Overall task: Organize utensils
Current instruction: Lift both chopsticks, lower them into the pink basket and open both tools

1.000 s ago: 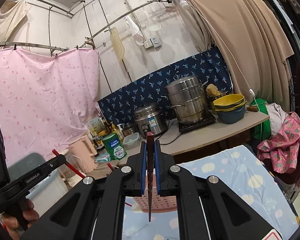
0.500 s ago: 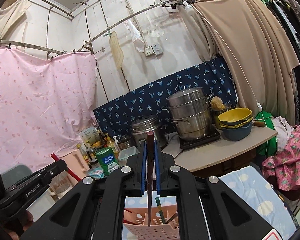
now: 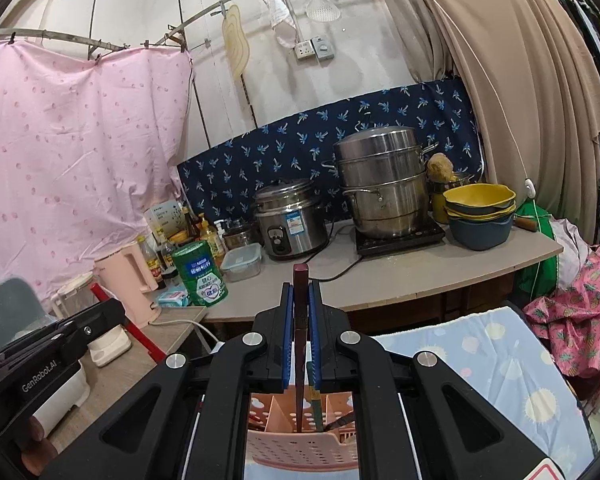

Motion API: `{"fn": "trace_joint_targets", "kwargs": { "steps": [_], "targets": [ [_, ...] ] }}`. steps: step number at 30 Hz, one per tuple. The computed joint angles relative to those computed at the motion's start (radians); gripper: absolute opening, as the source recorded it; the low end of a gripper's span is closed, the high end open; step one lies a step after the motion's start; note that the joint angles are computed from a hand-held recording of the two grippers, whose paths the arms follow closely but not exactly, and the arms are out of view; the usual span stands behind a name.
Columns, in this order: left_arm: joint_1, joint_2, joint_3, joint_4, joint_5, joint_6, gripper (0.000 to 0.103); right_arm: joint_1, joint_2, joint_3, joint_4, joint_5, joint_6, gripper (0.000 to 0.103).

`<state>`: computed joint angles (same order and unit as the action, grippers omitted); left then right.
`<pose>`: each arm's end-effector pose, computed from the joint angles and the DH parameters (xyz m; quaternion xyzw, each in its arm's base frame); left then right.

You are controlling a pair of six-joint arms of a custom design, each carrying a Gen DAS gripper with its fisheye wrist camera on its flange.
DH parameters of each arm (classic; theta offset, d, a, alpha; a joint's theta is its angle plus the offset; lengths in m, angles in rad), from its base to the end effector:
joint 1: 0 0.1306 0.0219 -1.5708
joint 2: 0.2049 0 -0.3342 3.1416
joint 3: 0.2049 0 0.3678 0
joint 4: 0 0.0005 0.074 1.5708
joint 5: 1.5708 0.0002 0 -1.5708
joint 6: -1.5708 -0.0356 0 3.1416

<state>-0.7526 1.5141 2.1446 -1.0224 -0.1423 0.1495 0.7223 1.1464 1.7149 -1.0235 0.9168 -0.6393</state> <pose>0.3456 -0.3174 0.6361 0.2085 0.8035 -0.1885 0.5248 0.2778 0.2065 0.6126 0.2025 0.7698 0.0071 0.6052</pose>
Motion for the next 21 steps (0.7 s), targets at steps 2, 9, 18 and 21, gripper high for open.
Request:
{"fn": "trace_joint_targets", "kwargs": {
  "steps": [2, 9, 18, 21],
  "targets": [
    [0.000, -0.001, -0.006, -0.005, 0.001, 0.002, 0.007, -0.001, 0.010, 0.002, -0.015, -0.014, -0.009, 0.007],
    [0.003, -0.001, -0.006, -0.017, 0.004, 0.010, 0.007, 0.007, 0.033, 0.015, -0.052, -0.030, -0.012, 0.007],
    [-0.004, -0.031, -0.036, 0.003, -0.017, 0.012, 0.038, 0.039, 0.027, 0.021, -0.074, 0.013, -0.028, 0.028],
    [-0.002, -0.041, -0.045, 0.000, -0.015, 0.019, 0.038, 0.052, 0.026, 0.025, -0.090, 0.023, -0.035, 0.030]
  ]
}}
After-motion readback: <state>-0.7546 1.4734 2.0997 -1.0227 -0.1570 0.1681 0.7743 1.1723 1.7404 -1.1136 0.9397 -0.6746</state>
